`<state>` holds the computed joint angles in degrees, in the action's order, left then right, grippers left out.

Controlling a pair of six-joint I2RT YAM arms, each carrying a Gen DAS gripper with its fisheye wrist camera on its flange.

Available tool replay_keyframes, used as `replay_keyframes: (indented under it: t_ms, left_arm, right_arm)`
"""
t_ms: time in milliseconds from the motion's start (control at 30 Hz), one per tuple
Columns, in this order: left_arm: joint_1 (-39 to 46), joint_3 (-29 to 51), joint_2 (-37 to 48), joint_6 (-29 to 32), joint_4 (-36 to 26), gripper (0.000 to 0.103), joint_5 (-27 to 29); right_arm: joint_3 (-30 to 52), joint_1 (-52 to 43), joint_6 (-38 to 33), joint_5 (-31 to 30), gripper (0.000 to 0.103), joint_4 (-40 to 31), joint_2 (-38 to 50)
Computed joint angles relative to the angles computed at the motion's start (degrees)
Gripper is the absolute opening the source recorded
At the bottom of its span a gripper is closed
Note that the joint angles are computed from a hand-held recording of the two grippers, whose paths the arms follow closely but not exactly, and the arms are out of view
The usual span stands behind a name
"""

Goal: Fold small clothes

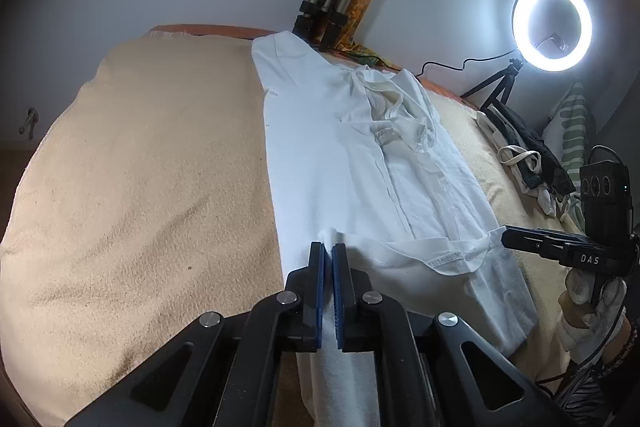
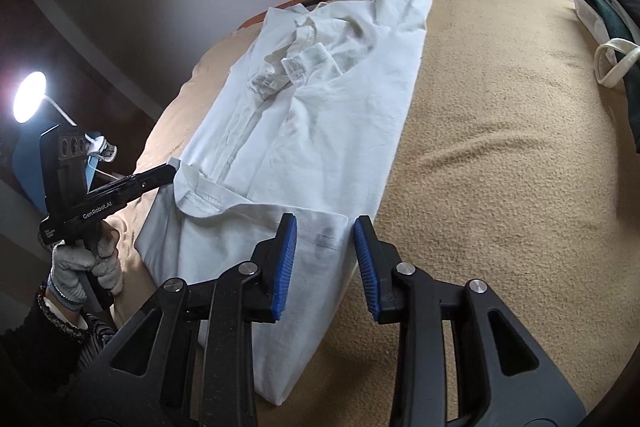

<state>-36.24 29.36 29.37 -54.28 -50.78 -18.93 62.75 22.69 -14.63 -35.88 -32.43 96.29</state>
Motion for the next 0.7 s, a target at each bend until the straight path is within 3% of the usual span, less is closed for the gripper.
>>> replay_keyframes:
  t_ms: [33,233,333,400,500,600,700]
  left_arm:
    - [0.1,0.1,-0.3,-0.2,-0.2,0.000,0.2]
    - [0.8,1.0,-2.5,-2.3,-2.9,0.000,0.2]
    - [1.6,0.4,0.3,-2.0,-2.1,0.000,0.8]
    - [0.6,0.9,2.7,-2.7,-2.5,0.007,-0.4]
    - [-3.5,3.2,4.7,-5.9,-6.3,0.017,-6.4]
    - [-10.2,5.7,3.8,-9.8,-9.8,0.017,-12.2]
    - [-13.5,6.5,3.7,-8.5,-7.3,0.018,-12.8]
  right_arm:
    - [-0.1,0.4,-0.2,0.8,0.008,0.0,-0.5]
    - [-1.0,0.0,1.1,2.5,0.005,2.0,-2.0]
    - [-1.1,0.8,1.7,5.3,0.005,2.9,-1.5]
    - [-0.8,1.4,2.7,8.4,0.005,3.4,-1.2]
    - [-0.6,0.6,3.9,10.6,0.005,3.7,-1.8]
    - [-1.9,-0.9,3.2,7.3,0.005,4.5,-4.6]
    - [-2.7,-0.7,1.0,1.3,0.005,3.4,-6.5]
